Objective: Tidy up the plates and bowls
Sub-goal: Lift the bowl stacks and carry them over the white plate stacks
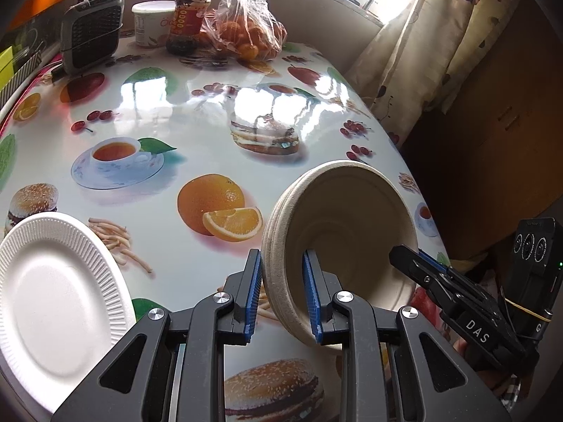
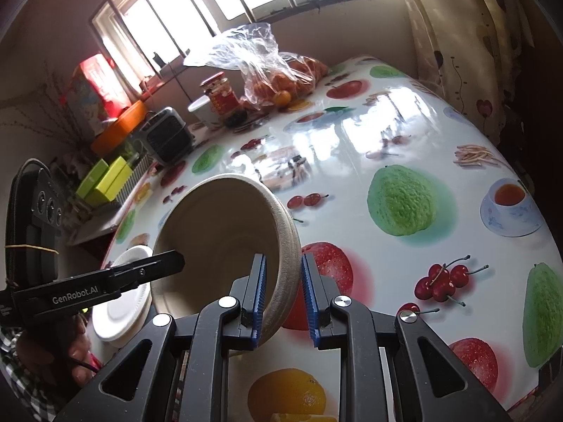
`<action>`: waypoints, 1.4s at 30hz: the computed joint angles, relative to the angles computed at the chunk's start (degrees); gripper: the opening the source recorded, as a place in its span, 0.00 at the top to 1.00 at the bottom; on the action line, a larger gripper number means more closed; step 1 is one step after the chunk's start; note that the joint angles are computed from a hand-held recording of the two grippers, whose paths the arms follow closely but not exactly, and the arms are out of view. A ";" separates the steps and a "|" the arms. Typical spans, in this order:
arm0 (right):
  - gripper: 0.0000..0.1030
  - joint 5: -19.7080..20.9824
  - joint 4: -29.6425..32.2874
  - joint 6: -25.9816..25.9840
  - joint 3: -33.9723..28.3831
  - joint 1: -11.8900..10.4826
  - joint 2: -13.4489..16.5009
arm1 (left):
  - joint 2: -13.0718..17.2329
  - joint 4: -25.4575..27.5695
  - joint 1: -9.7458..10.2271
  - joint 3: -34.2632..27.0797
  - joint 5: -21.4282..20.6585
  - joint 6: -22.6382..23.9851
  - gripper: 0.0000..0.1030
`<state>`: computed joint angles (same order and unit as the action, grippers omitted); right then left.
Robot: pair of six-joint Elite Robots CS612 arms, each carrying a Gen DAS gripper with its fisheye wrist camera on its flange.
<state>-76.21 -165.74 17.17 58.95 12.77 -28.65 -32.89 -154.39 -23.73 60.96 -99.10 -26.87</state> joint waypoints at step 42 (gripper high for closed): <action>0.81 6.97 6.02 -6.52 -10.57 4.13 4.41 | -7.75 -8.29 2.36 14.04 9.55 -7.72 0.76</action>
<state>-69.25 -159.72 10.65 48.37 16.90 -24.24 -40.63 -162.68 -21.37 75.00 -89.55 -34.59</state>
